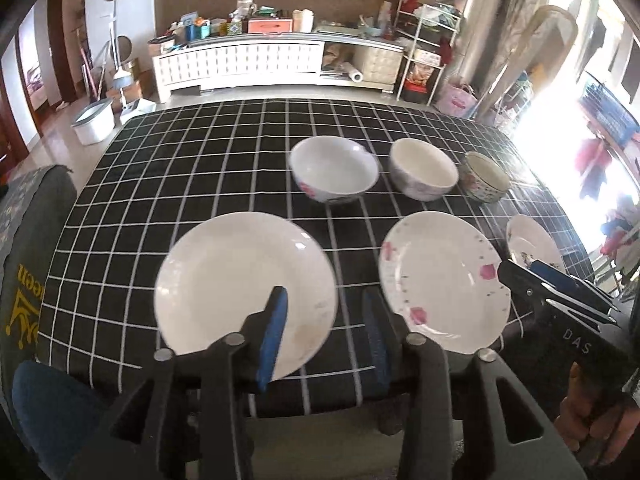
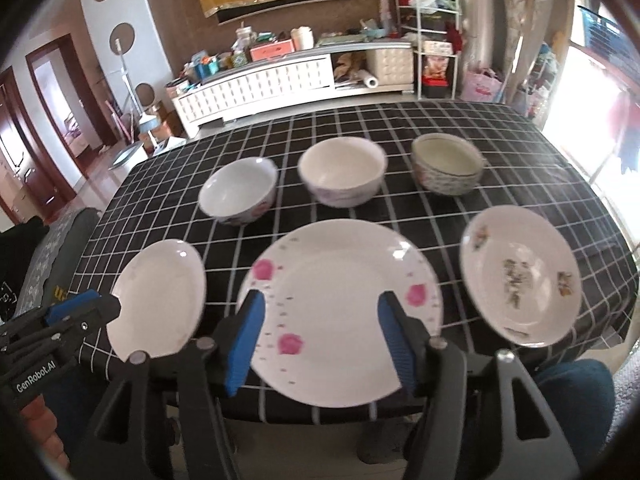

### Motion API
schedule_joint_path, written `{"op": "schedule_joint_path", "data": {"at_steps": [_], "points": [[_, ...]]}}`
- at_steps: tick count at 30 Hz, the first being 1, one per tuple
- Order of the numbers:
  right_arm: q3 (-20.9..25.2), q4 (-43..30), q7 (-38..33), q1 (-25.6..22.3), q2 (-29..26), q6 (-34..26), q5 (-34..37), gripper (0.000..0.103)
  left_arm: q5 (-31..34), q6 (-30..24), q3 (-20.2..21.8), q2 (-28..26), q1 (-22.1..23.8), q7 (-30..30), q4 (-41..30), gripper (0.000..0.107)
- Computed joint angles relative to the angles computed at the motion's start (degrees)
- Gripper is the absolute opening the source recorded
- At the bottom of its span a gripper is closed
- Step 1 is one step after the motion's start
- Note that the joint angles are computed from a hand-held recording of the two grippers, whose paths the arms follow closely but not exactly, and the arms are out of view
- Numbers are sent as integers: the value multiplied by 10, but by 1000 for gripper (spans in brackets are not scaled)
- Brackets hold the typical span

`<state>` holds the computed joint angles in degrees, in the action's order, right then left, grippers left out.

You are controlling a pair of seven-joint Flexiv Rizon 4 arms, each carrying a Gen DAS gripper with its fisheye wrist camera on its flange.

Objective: Organize plates and bowls

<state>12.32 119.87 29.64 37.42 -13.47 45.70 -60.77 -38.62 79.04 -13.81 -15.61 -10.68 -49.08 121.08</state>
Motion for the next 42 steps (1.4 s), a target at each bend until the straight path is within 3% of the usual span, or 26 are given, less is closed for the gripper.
{"op": "schedule_joint_path", "data": {"at_steps": [8, 20, 25, 30, 42], "points": [[5, 53, 17, -27, 35, 16, 0, 70, 71, -12, 13, -28, -29, -54, -34, 41], [-10, 97, 14, -71, 32, 93, -17, 70, 192, -76, 40, -91, -60, -154, -111, 41], [-18, 101, 23, -75, 22, 88, -30, 70, 192, -96, 27, -120, -49, -169, -135, 41], [-32, 108, 49, -96, 11, 140, -76, 70, 200, -117, 31, -142, -51, -180, -158, 40], [-39, 102, 12, -99, -17, 166, -33, 46, 239, -150, 46, -180, -66, -214, -198, 25]]}}
